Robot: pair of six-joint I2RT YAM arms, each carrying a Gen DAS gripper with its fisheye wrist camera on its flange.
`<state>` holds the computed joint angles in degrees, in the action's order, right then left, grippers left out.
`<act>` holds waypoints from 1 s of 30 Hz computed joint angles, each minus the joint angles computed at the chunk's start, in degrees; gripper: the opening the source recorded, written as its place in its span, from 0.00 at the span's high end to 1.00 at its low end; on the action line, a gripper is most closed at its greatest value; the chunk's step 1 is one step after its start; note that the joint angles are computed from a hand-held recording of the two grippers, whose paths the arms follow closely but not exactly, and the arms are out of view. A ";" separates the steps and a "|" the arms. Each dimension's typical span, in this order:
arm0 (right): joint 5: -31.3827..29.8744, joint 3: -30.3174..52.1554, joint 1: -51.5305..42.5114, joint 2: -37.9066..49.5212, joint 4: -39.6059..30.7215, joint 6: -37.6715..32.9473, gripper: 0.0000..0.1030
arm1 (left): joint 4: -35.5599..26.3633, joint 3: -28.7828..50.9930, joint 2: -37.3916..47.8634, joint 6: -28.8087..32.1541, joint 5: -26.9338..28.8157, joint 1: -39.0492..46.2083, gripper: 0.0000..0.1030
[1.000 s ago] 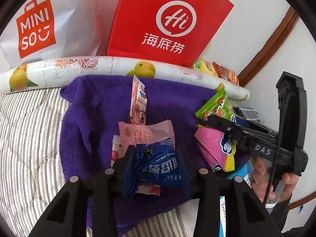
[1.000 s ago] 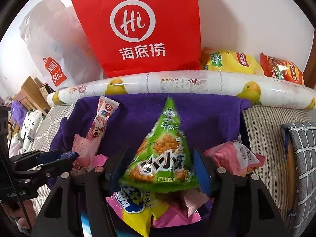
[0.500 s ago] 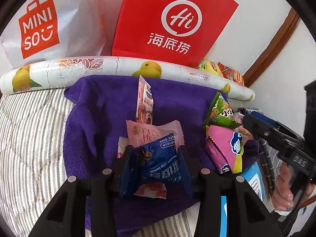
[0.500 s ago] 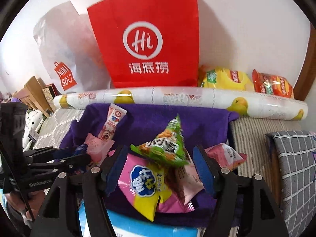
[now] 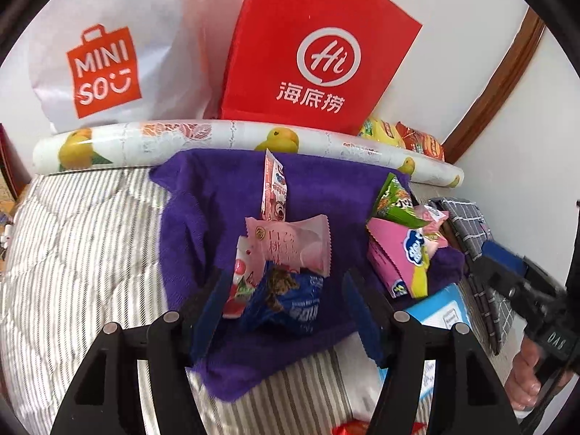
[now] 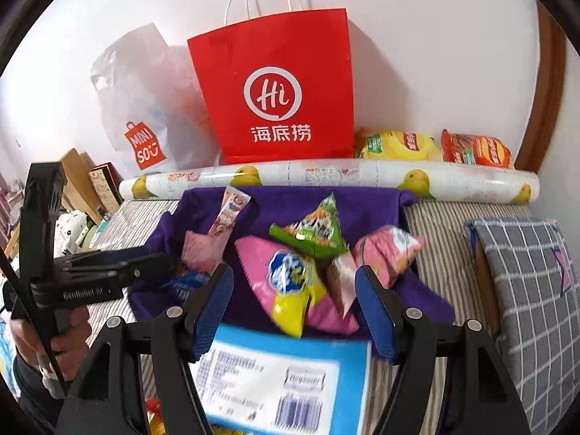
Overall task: Organize snacks
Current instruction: 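Reach the left tool to the red candy pack while the right tool grasps the yellow chip bag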
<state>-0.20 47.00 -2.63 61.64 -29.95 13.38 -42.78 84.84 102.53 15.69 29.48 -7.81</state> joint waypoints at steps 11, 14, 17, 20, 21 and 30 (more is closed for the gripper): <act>6.21 -5.86 11.17 -13.39 -9.49 9.47 0.33 | -4.59 -5.17 -8.50 3.71 3.97 5.34 0.38; 8.18 -7.29 14.33 -16.67 -11.49 12.61 0.34 | -5.89 -6.69 -10.72 5.07 4.60 6.81 0.38; 11.45 -8.76 19.15 -19.80 -13.52 16.47 0.38 | -6.79 -7.64 -12.26 6.13 5.08 7.64 0.38; 13.77 -9.72 23.78 -20.97 -14.85 20.40 0.41 | -7.99 -8.47 -13.75 7.29 5.75 8.69 0.38; 14.38 -9.98 25.15 -21.13 -15.13 21.50 0.41 | -8.35 -8.65 -14.13 7.72 5.95 9.00 0.38; 16.35 -13.67 36.93 -17.23 -12.94 28.69 0.41 | -11.68 -10.81 -17.50 12.35 7.63 12.21 0.38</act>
